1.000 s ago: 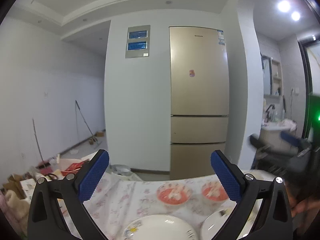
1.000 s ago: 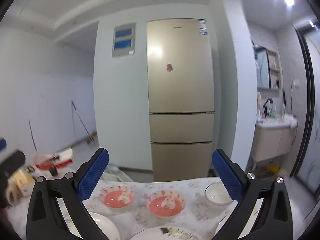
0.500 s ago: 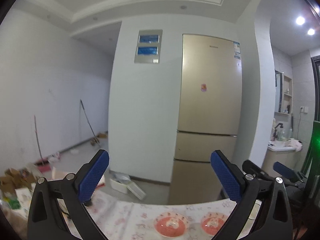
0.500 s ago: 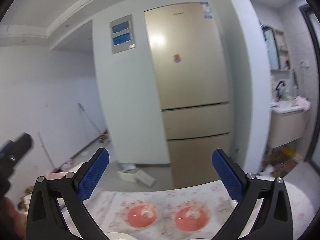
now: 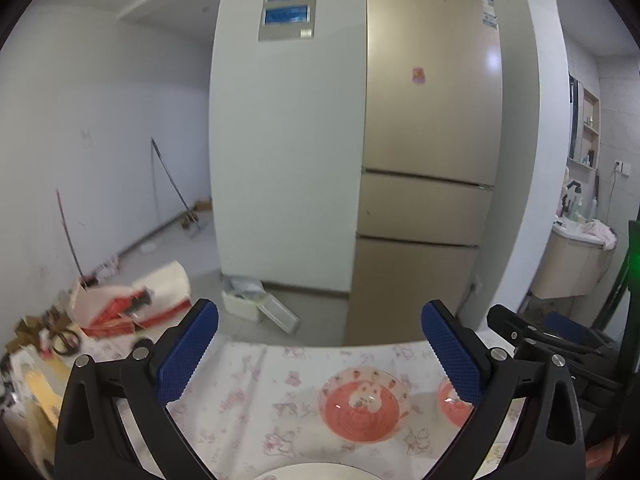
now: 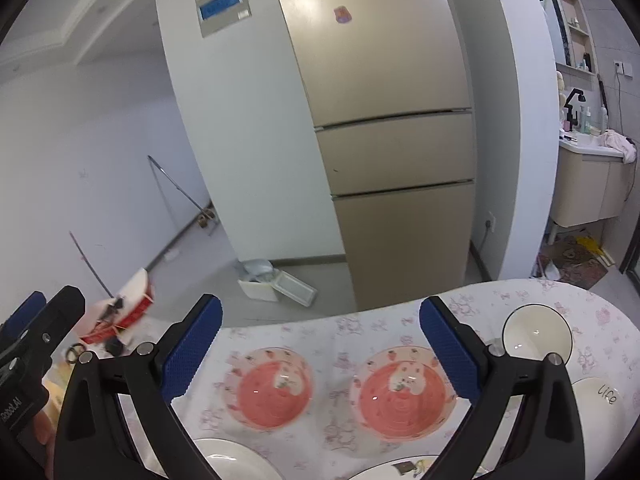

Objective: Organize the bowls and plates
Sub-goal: 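Move the left gripper to one pink strawberry bowl while the right gripper approaches the other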

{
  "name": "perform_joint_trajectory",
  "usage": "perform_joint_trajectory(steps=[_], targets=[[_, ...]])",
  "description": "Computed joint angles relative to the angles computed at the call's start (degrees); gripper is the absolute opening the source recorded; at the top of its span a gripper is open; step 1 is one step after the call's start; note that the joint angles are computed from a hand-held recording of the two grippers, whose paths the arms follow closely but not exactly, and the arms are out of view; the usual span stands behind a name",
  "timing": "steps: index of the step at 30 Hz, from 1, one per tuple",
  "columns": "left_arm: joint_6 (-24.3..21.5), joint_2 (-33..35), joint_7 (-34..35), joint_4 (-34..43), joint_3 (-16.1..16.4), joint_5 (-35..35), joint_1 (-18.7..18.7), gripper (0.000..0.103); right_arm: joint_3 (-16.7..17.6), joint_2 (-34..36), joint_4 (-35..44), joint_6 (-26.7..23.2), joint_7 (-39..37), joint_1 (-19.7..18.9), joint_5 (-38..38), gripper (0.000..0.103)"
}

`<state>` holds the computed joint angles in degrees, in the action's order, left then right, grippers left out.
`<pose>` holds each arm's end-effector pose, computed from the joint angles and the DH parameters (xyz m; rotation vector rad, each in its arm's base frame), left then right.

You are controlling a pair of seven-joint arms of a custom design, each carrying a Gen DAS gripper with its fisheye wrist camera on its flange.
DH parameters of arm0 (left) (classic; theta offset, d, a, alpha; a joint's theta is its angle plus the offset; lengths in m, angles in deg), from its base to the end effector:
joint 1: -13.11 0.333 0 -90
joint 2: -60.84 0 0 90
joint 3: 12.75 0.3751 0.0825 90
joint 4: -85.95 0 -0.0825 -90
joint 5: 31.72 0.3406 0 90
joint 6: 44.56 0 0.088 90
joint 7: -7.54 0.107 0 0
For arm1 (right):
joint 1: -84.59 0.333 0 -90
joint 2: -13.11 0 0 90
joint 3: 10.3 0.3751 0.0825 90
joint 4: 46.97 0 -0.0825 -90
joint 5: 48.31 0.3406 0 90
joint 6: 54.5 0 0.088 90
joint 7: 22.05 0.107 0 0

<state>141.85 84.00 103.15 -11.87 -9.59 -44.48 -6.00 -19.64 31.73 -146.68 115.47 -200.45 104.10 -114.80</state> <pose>0.6676 -0.1766 0.5751 -1.4415 1.6884 -1.1602 0.6304 0.1930 0.5388 -1.2978 1.7942 -0.7671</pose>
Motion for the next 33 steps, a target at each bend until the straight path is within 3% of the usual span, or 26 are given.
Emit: perform_joint_trajectory(steps=[1,2,4,6,9,11,13,15,20,23,27,29,33], targets=[[-0.2,0.6,0.8,0.5,-4.0,-0.4,3.3,0.103,0.5,0.0,-0.2,0.1,-0.9,-0.5,1.2,0.099],[-0.3,1.3,0.9,1.1,-6.0,-0.6,4.9,0.103,1.1,0.3,-0.4,0.9,-2.4,-1.3,2.9,0.099],[-3.0,3.2,-0.1,4.0,-5.4,-1.2,4.9,0.103,4.6,0.9,0.0,1.1,-11.1,-4.3,11.9,0.099],[-6.1,5.0,-0.5,6.2,-6.9,-1.3,6.5,0.103,7.7,2.2,1.2,0.1,-17.9,-6.5,19.4,0.099],[-11.7,8.0,-3.6,10.9,-3.7,0.7,4.8,0.102,11.9,4.3,2.4,-0.3,-27.2,-9.6,28.0,0.095],[-14.1,9.6,-6.0,12.7,-1.9,2.7,3.9,0.095,15.5,5.7,3.2,-0.8,-33.6,-12.0,33.6,0.090],[-18.3,11.5,-6.5,15.6,-3.1,4.1,5.1,0.090,19.8,7.3,4.1,-1.1,-40.1,-14.9,38.8,0.085],[-20.4,12.7,-7.2,16.8,-3.7,5.5,5.5,0.084,21.4,8.8,5.2,-1.9,-44.0,-15.3,41.4,0.080],[-24.2,16.6,-13.4,20.8,2.0,13.1,1.7,0.081,20.5,12.2,8.9,-6.2,-48.3,-12.8,46.1,0.069],[-28.0,18.7,-13.2,23.8,-1.3,13.5,4.1,0.080,23.8,14.5,10.8,-8.2,-54.5,-14.2,50.9,0.056],[-33.5,21.0,-16.0,27.7,-2.0,14.1,4.7,0.080,24.0,17.0,13.6,-11.1,-58.6,-13.9,55.3,0.045],[-34.3,22.0,-14.4,28.8,-4.8,13.1,6.6,0.080,25.1,18.2,14.7,-12.3,-61.4,-14.7,58.4,0.038],[-35.8,22.6,-13.0,29.7,-6.4,12.3,7.5,0.078,21.8,18.1,14.3,-12.4,-61.2,-12.5,61.1,0.032]])
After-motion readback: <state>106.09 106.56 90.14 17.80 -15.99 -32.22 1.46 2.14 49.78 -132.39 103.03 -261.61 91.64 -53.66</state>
